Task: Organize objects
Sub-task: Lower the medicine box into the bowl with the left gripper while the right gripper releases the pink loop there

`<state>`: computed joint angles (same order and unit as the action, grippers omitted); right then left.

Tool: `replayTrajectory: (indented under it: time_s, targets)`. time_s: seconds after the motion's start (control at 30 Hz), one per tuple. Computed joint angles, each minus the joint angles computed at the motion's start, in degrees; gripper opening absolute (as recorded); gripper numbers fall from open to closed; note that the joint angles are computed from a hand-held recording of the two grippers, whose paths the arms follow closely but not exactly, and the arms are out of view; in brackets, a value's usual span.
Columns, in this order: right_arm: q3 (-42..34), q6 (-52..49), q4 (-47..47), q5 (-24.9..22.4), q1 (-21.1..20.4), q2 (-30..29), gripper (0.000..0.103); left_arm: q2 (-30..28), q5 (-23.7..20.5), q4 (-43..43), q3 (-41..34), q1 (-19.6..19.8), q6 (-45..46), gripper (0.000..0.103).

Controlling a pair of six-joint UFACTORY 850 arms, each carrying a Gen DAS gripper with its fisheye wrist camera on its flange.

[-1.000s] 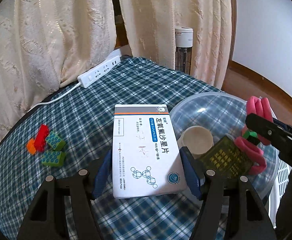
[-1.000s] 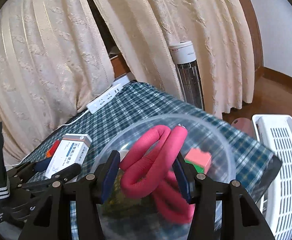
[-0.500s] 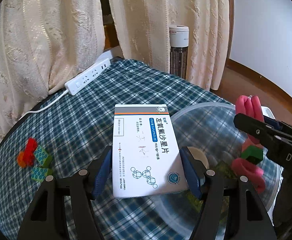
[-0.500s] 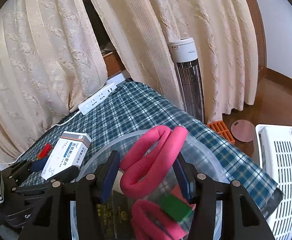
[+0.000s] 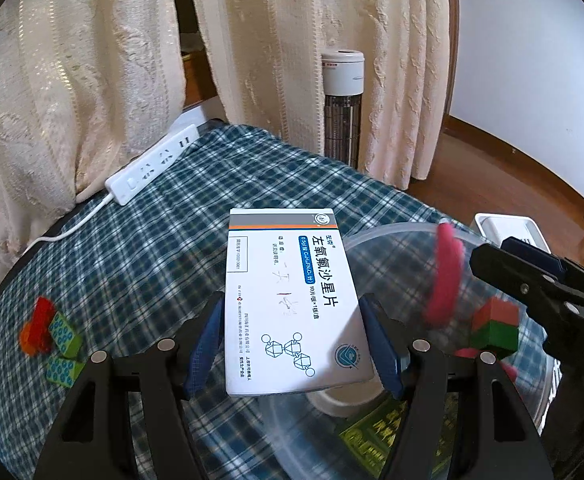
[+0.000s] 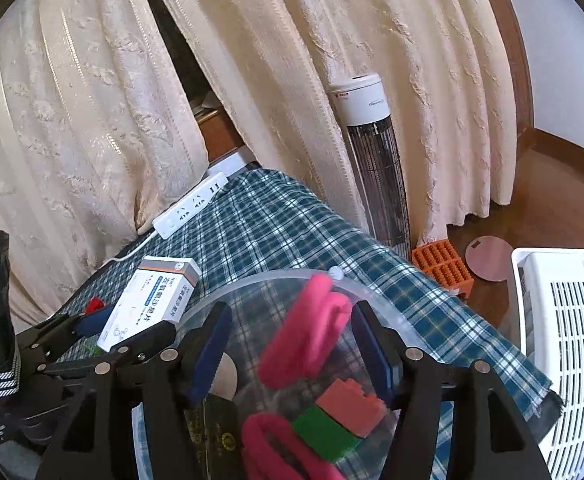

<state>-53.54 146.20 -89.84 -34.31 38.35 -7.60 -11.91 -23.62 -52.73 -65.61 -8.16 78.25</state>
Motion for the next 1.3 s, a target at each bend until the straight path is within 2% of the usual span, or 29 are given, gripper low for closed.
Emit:
replayTrajectory:
  time_s: [0.5,0.83,1.03,1.3]
  targets:
    - [3.23,4.47,-0.61,-3.55,1.05,2.54,0.066,-4.21,-6.85,1.01,-4.31,-2.16,-2.83,0.068]
    - [3.36,4.56,-0.09,-3.92,1.14,2.60,0.066,-5.66,-14.66,-1.45,-6.10,-1.33,-1.57,0.069]
    - [3.39,4.23,1.40,-5.55,2.02,2.91,0.066,-5.72,-21.36,-3.17,-6.47,-0.43,1.29,0.069]
    - [4.58,3.87,4.89,-9.43,3.47,4.69,0.066,-6.05,-24.25,-2.42,-6.28,-1.20,1.96,0.069]
